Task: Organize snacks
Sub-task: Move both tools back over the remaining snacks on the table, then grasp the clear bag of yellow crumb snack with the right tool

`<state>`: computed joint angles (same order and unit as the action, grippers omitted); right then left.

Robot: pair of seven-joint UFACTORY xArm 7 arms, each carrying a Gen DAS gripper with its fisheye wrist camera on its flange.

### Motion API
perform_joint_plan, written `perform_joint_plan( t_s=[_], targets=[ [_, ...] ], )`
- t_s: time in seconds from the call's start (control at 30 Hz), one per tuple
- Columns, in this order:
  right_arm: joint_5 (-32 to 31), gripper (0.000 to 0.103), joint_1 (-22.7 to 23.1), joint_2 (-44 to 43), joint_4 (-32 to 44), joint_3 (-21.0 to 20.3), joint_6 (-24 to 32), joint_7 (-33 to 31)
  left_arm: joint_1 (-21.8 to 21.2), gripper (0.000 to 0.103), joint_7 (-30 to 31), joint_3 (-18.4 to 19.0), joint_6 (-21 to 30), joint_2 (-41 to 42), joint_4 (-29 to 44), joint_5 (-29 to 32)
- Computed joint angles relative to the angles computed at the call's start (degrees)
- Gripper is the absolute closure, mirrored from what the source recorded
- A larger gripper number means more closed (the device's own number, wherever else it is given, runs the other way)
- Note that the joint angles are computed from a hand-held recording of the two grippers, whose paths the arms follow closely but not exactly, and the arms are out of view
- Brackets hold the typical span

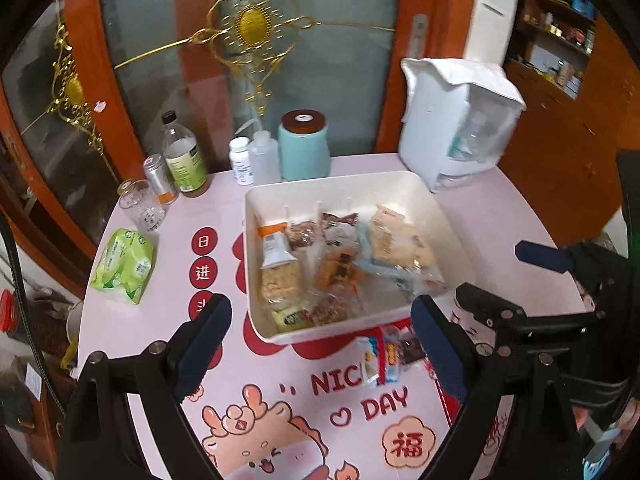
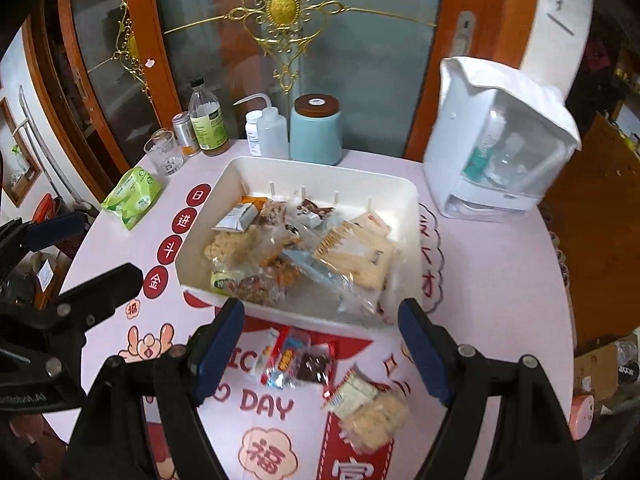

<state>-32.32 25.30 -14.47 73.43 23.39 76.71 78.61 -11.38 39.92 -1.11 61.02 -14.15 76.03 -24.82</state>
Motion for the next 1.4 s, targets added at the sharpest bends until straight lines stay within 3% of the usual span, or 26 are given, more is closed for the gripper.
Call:
perform_joint_plan(
  t_s=[0.2, 0.5, 0.73, 0.93, 1.07, 1.4],
  targets=[
    [1.0, 0.023, 1.6, -3.2, -1.3, 3.7, 5.6, 6.5, -1.0, 0.012, 5.1, 1.4, 1.9, -6.2, -4.6, -1.5],
    [6.5, 0.023, 3.4, -6.4, -6.3, 7.8, 9.5, 16.6, -2.2, 0.012, 12.0, 3.7, 5.2, -13.9, -11.8, -1.9],
    [12.8, 0.023, 5.5, -9.2, -13.6, 6.8, 6.3, 21.6, -2.5, 0.012, 13.7, 4.1, 5.1, -18.2, -17.2, -1.3],
    [18.7, 0.023, 6.2, -13.4, -22.2, 5.4, 0.7, 24.5, -1.7, 0.012, 12.2, 3.2, 3.9, -21.7, -24.4, 1.3],
    [22.3, 0.023, 6.5, -17.9, -29.9, 3.9, -6.9, 24.9, -1.5, 0.012, 9.3, 1.5, 1.9, -23.4, -30.0, 3.8],
    [31.3, 0.023, 3.8, -27.3, -49.8, -2.4, -33.9, 24.0, -3.5, 0.012, -5.6, -3.4, -0.7, -25.7, -39.3, 8.5]
  ],
)
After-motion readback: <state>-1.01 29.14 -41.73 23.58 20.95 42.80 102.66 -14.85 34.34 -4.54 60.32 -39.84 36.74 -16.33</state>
